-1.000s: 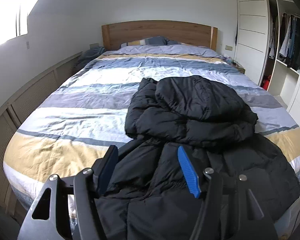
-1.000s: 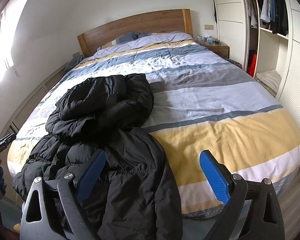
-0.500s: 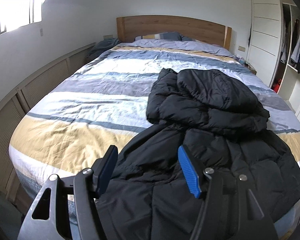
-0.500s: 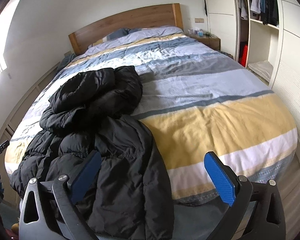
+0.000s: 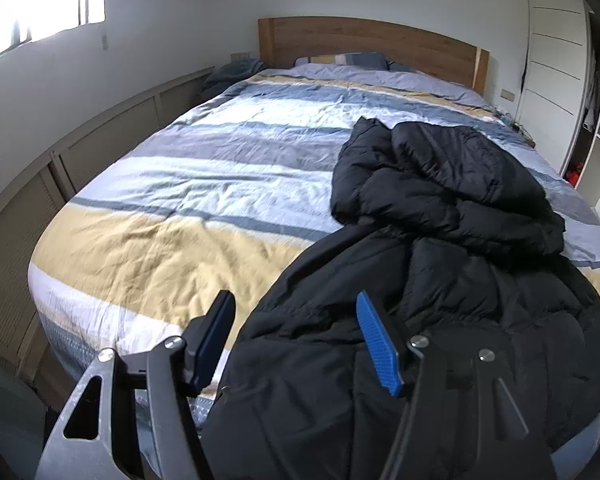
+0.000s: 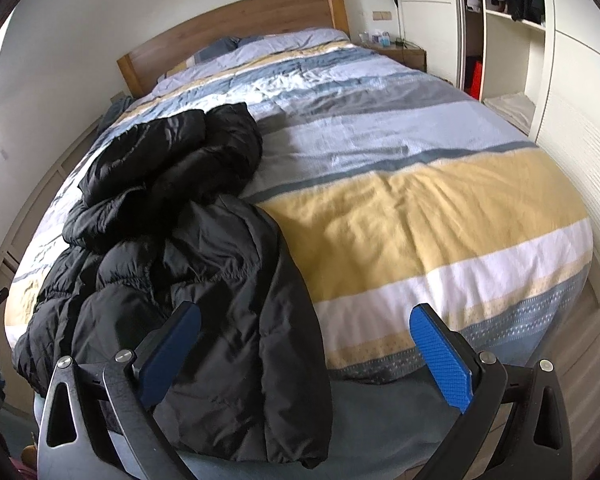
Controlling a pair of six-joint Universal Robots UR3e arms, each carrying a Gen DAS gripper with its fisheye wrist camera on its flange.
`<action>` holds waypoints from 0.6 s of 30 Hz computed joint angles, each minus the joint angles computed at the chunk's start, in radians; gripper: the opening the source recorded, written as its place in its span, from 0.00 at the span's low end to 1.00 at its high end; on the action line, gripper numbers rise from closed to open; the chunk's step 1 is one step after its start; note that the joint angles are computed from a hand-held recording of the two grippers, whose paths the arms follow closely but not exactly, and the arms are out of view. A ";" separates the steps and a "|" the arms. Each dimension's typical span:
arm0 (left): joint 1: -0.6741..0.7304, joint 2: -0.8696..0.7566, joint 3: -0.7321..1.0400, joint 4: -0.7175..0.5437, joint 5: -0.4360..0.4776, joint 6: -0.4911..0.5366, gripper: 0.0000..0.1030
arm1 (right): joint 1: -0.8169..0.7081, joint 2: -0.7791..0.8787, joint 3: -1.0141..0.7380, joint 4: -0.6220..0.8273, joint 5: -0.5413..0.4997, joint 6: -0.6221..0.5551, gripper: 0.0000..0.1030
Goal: Fold large clothes
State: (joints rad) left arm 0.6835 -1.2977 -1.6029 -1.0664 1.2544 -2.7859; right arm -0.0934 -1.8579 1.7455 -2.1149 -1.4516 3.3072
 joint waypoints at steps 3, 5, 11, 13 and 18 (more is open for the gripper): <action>0.019 0.006 -0.026 0.006 0.002 0.007 0.60 | -0.002 -0.002 0.014 0.005 -0.003 0.004 0.99; 0.032 0.003 -0.041 0.006 0.002 0.010 0.60 | -0.005 -0.005 0.024 0.007 0.001 0.006 0.99; 0.086 -0.003 -0.080 -0.018 -0.013 0.042 0.60 | -0.009 -0.001 0.053 0.008 0.015 0.013 0.99; 0.119 0.002 -0.097 -0.035 -0.026 0.059 0.60 | -0.014 -0.005 0.068 0.003 0.022 0.014 0.99; 0.205 -0.007 -0.123 -0.087 -0.064 0.106 0.60 | -0.033 -0.010 0.097 -0.003 0.041 0.016 0.99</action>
